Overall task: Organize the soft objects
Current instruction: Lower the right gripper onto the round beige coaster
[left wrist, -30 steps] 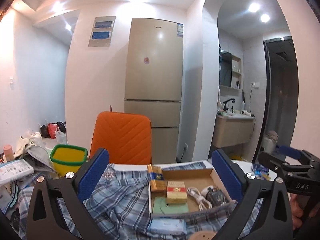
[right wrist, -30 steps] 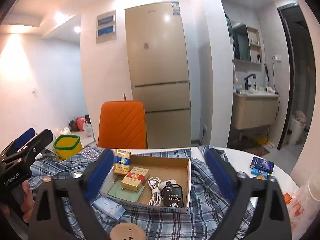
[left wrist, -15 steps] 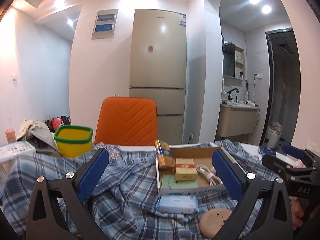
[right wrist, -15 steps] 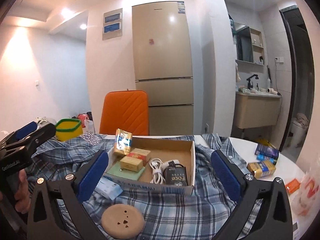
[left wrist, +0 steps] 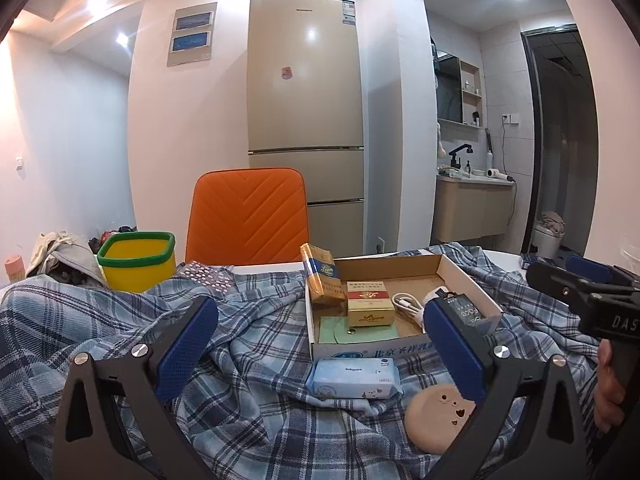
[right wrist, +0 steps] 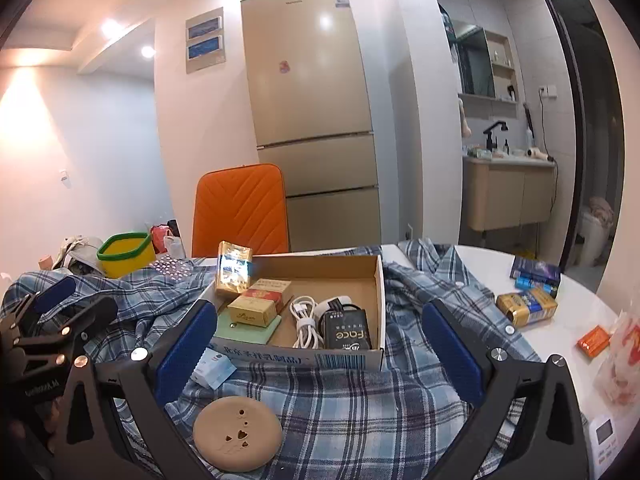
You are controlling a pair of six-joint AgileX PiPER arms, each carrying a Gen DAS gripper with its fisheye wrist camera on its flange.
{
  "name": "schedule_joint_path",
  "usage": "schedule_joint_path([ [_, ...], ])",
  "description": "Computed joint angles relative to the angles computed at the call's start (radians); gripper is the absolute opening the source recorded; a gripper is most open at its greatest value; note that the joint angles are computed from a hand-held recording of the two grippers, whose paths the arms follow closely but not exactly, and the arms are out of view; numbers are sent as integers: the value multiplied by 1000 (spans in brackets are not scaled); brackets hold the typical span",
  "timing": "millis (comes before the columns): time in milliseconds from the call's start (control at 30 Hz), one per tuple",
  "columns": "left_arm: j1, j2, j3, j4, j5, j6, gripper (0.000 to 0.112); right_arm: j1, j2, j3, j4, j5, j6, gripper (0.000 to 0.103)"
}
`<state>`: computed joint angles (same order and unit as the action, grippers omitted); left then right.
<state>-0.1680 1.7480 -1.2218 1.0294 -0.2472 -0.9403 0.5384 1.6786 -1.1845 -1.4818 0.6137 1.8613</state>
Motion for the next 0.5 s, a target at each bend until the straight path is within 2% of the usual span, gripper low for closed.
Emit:
schedule_joint_path([
  [100,2,0,-1,10,-5,-8,102,-8,3,-3,14,-12,-6,103],
  [267,11,6,-15,123,-10,-131,102,-7,4,-3,16,-13,-14,103],
  [500,10,6,-16,127,-7,-134,102,-8,14,-11,40,-17,-41,103],
])
